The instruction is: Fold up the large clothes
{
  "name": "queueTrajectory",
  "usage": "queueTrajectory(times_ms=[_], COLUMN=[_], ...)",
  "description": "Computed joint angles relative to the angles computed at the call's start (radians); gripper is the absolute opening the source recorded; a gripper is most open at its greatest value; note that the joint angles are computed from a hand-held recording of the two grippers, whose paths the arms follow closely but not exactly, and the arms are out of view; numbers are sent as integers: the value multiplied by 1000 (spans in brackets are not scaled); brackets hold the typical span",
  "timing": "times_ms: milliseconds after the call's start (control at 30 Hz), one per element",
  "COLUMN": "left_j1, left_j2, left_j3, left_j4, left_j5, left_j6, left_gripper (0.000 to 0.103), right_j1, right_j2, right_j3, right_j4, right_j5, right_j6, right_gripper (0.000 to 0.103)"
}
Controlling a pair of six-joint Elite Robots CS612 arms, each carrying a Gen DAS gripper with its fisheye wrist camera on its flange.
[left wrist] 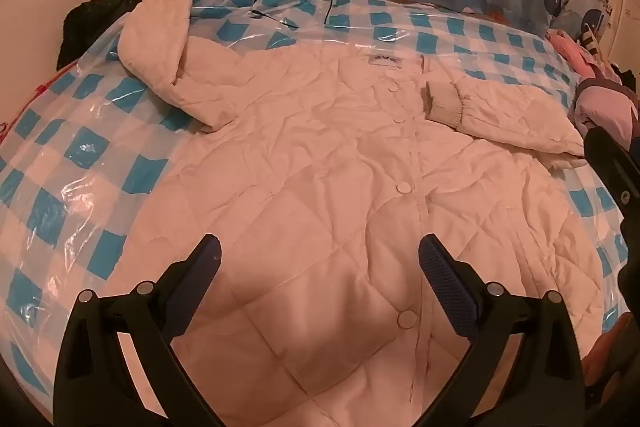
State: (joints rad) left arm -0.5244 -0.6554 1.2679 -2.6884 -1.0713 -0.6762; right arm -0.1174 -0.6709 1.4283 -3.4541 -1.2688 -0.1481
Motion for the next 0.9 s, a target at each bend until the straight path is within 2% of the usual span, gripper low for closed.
queueTrajectory(times_ms=[333, 500, 900], left_j1=[11, 9, 10], left_j2=[2, 9, 14], left_j3=[14, -12, -22], left_j4=[-15, 13, 25], left_j5=[-23, -31, -29], left_j6=[16, -16, -11], left_gripper=[95, 95, 95], right_j1=[0, -2, -4], right_j2=[1, 1, 4], right_j3=[0, 2, -1], right_j4=[2, 1, 5], right_j5=[-1, 1, 3], right_j6=[-3, -3, -5], right_gripper=[97, 97, 97])
